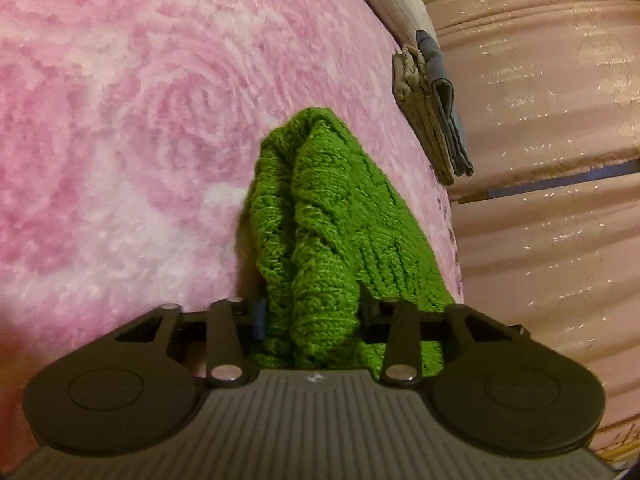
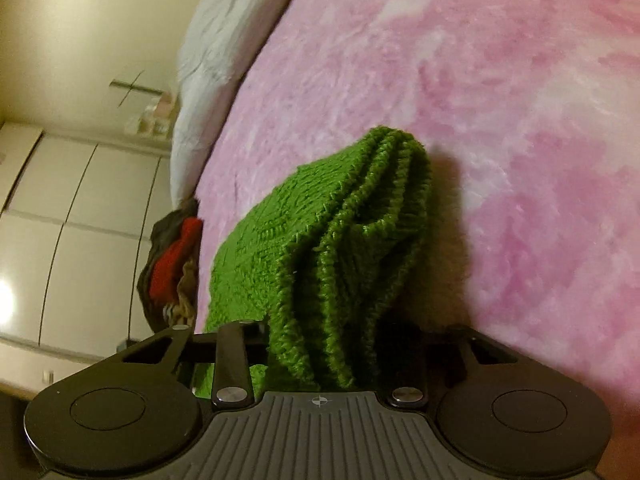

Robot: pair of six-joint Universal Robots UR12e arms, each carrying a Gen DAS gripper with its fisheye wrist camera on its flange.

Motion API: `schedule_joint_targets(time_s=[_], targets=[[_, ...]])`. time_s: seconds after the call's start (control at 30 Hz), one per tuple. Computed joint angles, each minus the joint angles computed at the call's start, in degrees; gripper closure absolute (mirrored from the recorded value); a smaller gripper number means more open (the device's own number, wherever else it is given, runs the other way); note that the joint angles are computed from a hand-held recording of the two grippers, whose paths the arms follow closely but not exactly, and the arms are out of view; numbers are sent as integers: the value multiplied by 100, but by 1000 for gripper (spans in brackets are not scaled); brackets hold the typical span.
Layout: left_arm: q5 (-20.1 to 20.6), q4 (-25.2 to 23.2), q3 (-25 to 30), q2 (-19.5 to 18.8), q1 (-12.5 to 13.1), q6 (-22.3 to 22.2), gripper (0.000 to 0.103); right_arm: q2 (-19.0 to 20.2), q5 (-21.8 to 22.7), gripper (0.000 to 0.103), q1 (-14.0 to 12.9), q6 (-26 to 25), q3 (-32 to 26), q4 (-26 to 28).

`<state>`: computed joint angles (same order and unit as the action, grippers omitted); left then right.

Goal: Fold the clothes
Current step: 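Lift the folded vest with both grippers and carry it to the clothes stack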

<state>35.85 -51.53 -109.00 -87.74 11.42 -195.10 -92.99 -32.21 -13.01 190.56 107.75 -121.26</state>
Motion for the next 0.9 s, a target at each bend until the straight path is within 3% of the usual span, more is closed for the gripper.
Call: schedule_joint_targets(time_s=[0.2,0.37,0.47,0.7,0.9], targets=[[306,-218,373,62,-151,-251,78,-60,-499,72,104,197,-632,477],[268,-853,1215,-59,-280,-89,78,-8,-558,72,31,350,-1459,758],[140,-975,1846,-286,-414,-138,78,64,-654,72,-25,632,-1958,723],[-119,-885,3475,-1171,-875,-230,78,534,-754,72,-340,936,-2960,312],[248,-563,4982,-2276,-1473,-672,78,1442,-682,72,-571,783,-4048,463]])
